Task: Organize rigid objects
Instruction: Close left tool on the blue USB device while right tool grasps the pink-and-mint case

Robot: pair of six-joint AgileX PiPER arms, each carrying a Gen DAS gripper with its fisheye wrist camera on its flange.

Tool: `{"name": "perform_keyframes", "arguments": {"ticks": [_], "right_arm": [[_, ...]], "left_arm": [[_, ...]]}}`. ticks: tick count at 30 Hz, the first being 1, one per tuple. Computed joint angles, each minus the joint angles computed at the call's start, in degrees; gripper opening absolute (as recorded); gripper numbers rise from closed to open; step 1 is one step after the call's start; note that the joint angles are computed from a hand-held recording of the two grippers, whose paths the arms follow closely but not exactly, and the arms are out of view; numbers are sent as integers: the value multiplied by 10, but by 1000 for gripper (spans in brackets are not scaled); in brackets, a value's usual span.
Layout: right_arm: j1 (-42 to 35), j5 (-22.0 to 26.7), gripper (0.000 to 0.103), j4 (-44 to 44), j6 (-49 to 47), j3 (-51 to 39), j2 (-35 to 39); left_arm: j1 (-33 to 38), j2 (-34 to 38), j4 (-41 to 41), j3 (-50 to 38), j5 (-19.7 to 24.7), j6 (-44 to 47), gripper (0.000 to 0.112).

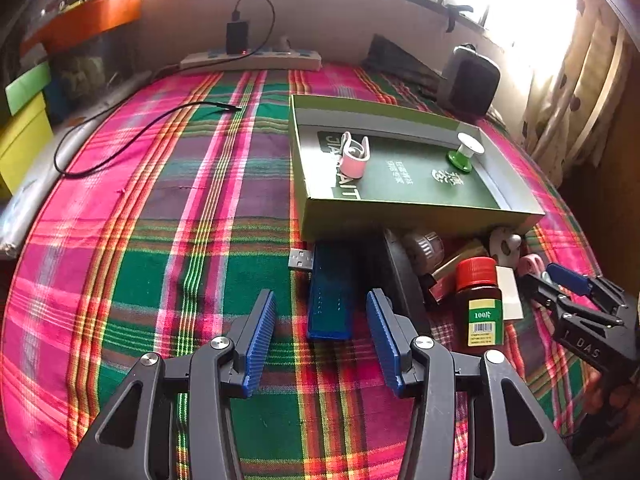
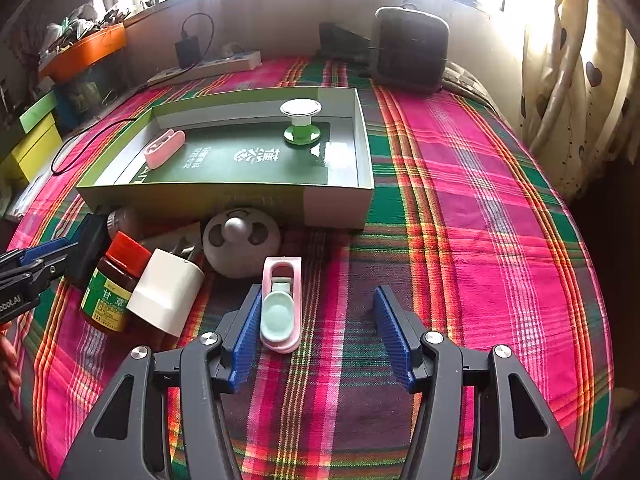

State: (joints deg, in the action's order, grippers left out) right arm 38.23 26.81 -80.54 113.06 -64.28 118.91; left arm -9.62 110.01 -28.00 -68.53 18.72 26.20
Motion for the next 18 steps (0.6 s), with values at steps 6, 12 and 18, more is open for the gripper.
{"name": "perform_keyframes", "arguments": {"ticks": [6,12,18], "right_arm": [[-3,-6,55,-17,15,6,-3],[-2,-6,51,-25,28,8,-4],[-4,-4,41,-31,40,11,-6]], "left_arm": [[-13,5,87,-5,-18,-85,47],[-19,9,130,-10,-23,-126,41],[-19,14,149,-14,-27,-146,32]]}}
